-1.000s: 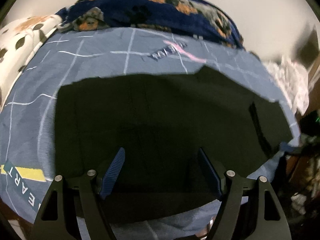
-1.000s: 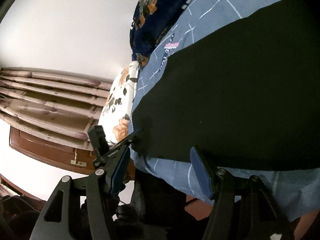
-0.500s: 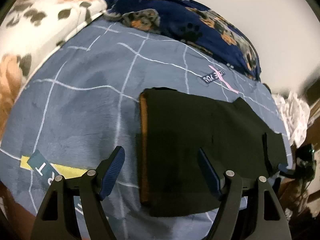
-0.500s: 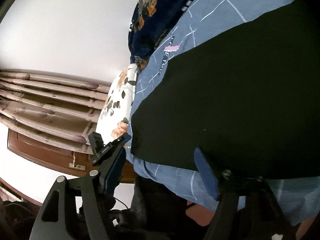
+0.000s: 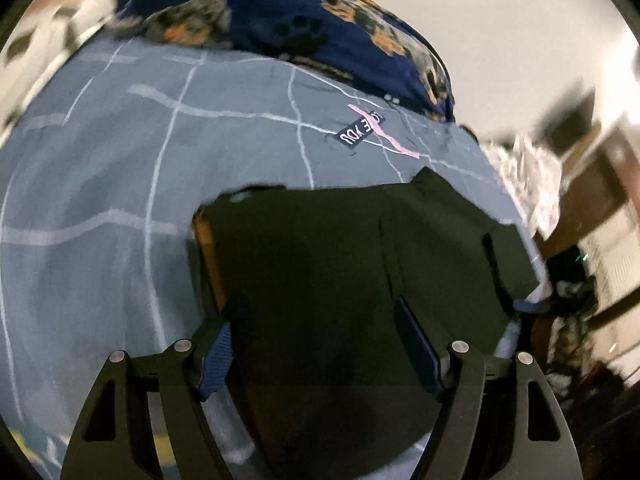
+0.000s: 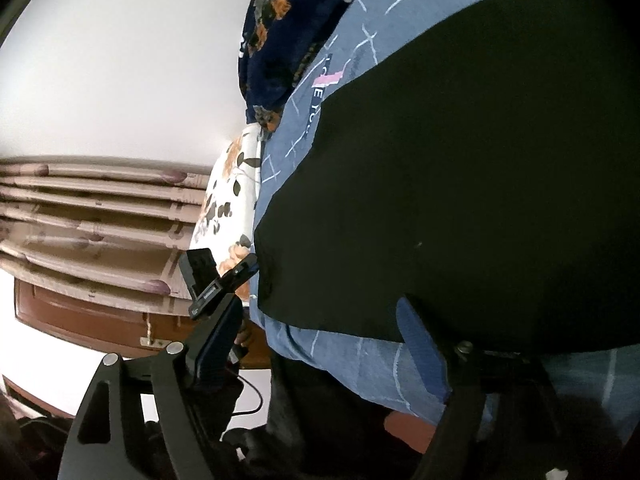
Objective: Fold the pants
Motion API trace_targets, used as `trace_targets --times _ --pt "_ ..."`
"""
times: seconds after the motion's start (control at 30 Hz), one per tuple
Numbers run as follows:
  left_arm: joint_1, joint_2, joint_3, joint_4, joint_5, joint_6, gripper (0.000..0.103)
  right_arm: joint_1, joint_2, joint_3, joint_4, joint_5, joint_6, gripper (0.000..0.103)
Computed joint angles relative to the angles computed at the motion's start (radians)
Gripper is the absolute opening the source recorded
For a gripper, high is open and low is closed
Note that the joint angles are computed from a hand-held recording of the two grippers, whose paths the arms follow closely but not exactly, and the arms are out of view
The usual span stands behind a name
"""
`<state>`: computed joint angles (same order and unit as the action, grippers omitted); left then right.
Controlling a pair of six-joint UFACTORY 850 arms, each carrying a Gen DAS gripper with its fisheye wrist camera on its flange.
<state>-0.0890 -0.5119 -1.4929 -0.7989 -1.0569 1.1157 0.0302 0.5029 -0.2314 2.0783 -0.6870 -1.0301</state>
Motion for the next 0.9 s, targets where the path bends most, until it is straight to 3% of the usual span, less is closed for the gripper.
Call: trace_targets --times 0.23,0.4,0.57,0.63,0.9 --pt "-0.053 -0.007 -0.008 0.097 0.085 0.009 0.075 0.036 -0.024 -0.021 0.038 0.03 -0.023 0.082" --pt "-0.098 0.081 0.109 0.132 0.282 0.006 0.074 0.063 -0.055 -0.051 0.024 0.078 -0.027 0.082" --pt "-0.119 0.14 0.166 0.134 0.387 -0.033 0.046 0.088 -0.077 -0.08 -0.001 0.128 -0.013 0.085" --pt "-0.125 0.16 0.18 0.145 0.418 -0.056 0.041 0.087 -0.08 -0.083 -0.008 0.134 -0.008 0.086" --pt "-0.162 0.216 0.221 0.24 0.509 -0.112 0.038 0.094 -0.086 -0.091 -0.013 0.155 -0.005 0.09"
